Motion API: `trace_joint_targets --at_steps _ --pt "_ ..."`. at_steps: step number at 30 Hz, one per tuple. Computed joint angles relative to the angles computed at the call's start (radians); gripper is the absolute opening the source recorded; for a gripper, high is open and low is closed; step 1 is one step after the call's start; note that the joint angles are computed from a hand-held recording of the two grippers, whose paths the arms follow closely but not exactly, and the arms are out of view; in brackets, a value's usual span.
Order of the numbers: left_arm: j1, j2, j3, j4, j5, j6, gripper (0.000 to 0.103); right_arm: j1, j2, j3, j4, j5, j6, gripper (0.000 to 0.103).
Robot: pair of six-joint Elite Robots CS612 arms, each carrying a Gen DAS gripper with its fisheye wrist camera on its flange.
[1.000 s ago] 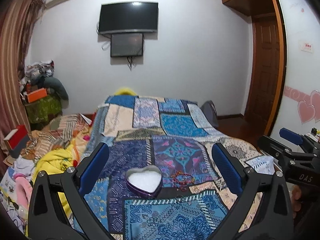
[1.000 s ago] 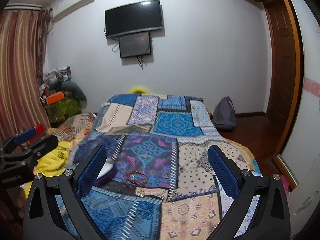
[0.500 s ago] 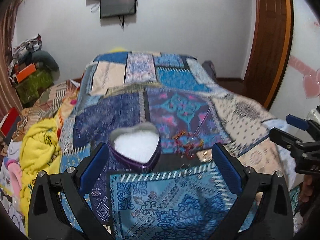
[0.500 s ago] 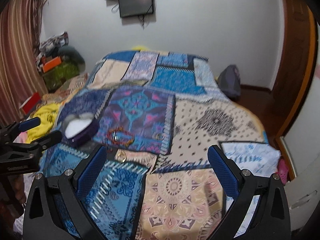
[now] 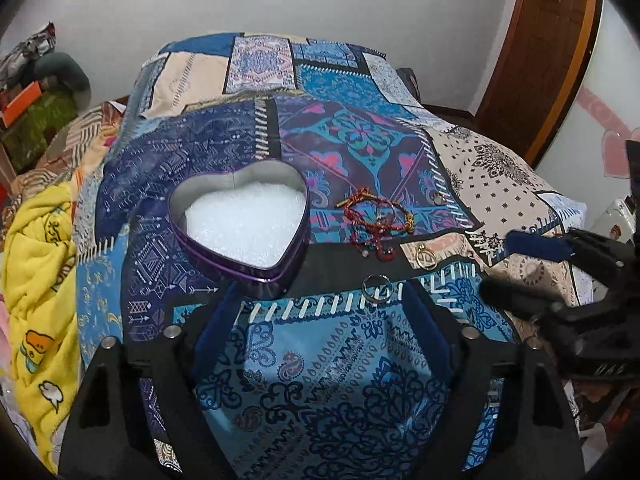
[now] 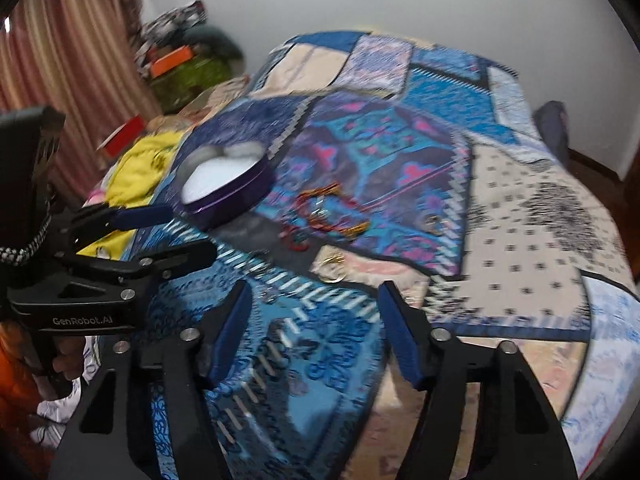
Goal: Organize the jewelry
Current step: 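Grasp the silver ring with the left tool while the right tool grasps a small silver earring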
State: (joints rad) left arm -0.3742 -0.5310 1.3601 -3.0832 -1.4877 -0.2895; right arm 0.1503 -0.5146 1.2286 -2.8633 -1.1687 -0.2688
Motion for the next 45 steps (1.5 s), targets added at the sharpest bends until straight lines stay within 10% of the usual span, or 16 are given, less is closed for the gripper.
trace_joint_targets --at_steps 7,24,35,45 --pt "0.012 0.000 -0.003 0.048 -0.067 0.010 0.062 0.005 0.034 -0.070 0.164 0.052 -0.049 0.036" --pt "0.013 0.017 -0.027 0.070 -0.125 0.076 0.046 0.015 0.037 -0.073 0.168 0.031 -0.092 0.009" --pt "0.006 0.049 -0.089 0.113 -0.151 0.128 0.043 -0.001 0.028 -0.057 0.112 0.033 -0.027 0.008" --pt "-0.004 0.063 -0.107 0.112 -0.126 0.157 0.021 -0.008 0.024 -0.047 0.070 0.032 0.010 0.008"
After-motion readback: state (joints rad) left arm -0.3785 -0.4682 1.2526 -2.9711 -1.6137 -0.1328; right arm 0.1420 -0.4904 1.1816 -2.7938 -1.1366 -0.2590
